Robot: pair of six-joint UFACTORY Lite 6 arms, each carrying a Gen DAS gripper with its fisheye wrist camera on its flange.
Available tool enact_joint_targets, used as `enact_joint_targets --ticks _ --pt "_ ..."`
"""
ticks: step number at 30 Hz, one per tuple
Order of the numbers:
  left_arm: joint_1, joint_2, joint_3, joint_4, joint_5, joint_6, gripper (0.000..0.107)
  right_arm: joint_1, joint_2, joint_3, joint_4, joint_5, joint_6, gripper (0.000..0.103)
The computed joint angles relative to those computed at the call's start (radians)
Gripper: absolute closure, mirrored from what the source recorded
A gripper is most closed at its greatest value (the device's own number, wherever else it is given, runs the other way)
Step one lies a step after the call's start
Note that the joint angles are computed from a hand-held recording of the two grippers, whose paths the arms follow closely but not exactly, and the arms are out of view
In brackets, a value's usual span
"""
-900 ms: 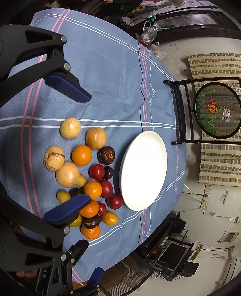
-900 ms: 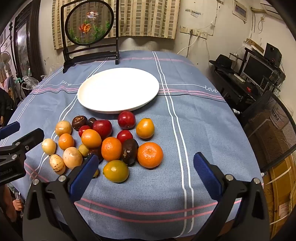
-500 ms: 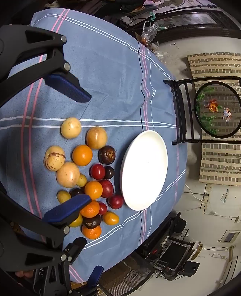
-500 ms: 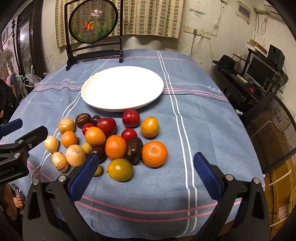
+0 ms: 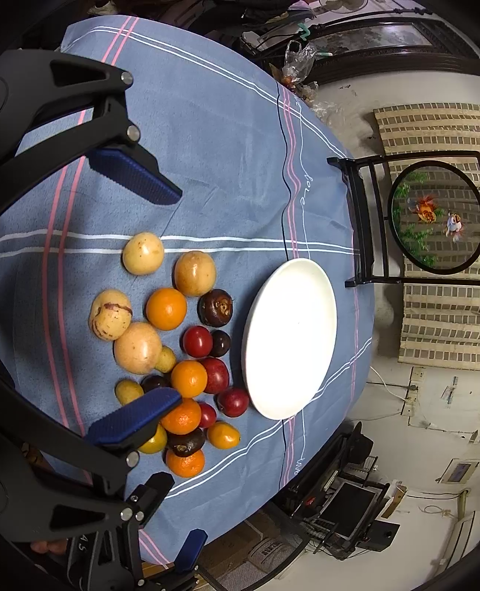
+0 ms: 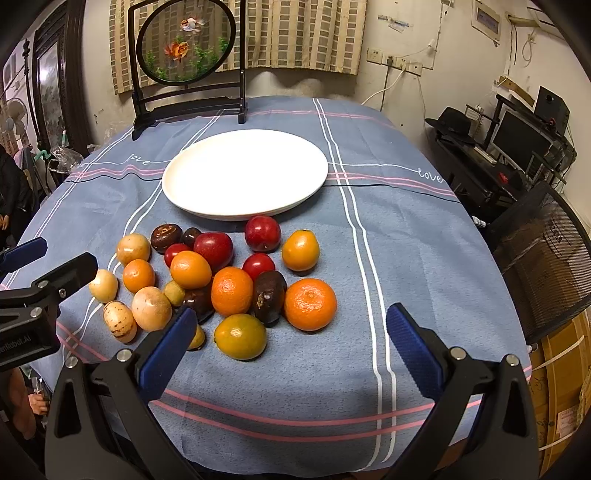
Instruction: Organize fruits
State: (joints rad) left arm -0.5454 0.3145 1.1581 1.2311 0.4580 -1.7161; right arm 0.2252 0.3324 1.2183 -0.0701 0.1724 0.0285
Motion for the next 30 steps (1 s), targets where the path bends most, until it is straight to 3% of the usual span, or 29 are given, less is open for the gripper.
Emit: enact_joint_targets --ticks 30 --pt "0.004 0.008 -0.008 0.010 -0.015 -0.020 0.006 0.012 0.008 -0.019 0.001 -0.016 -0.002 0.001"
